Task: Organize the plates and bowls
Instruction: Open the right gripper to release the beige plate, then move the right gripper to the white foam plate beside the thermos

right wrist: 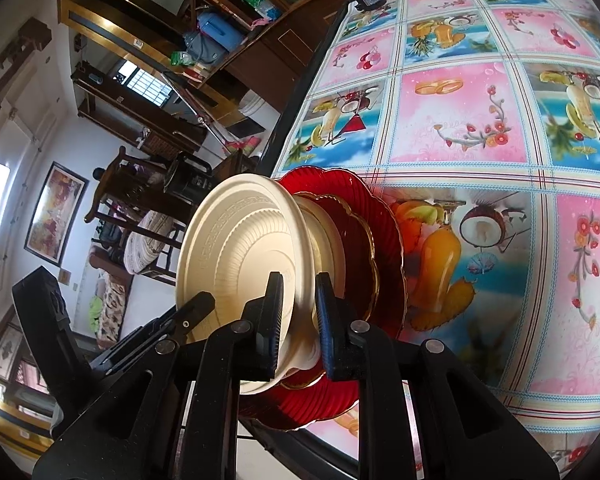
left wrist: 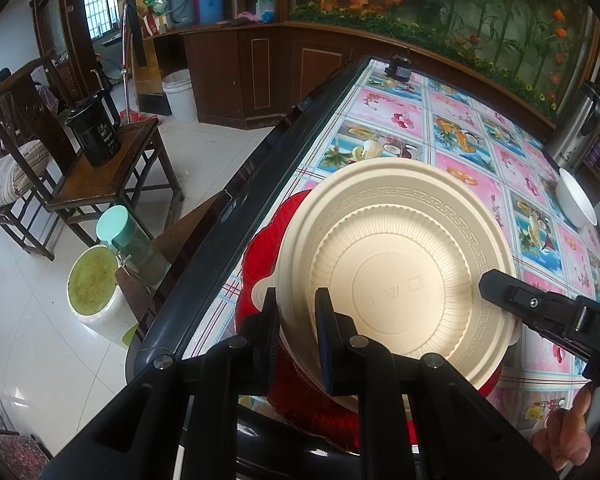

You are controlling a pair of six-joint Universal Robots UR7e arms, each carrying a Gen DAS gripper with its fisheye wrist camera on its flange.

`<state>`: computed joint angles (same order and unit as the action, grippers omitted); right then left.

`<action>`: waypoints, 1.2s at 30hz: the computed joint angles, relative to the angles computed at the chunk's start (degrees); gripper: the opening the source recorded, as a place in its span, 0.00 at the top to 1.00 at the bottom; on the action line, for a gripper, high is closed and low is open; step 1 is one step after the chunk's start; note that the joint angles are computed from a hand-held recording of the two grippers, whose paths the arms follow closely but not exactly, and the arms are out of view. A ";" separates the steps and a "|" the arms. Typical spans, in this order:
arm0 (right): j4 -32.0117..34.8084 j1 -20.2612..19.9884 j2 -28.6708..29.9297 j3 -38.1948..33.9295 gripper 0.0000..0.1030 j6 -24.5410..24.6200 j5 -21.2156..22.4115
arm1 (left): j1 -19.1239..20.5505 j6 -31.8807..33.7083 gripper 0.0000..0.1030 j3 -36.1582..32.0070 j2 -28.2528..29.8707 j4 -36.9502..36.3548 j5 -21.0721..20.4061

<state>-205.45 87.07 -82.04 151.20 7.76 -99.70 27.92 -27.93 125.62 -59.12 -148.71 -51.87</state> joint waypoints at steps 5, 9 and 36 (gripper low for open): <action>-1.24 1.06 -0.15 0.38 0.83 -0.84 -0.99 | -1.16 -0.35 0.84 0.48 0.04 0.49 1.72; -3.54 3.19 0.56 0.48 0.70 -2.62 -3.97 | -1.72 -0.46 0.84 0.64 -0.17 0.76 2.47; -14.18 5.92 0.00 3.08 0.70 -6.80 -9.84 | -7.72 1.48 0.56 2.39 -1.89 3.56 13.67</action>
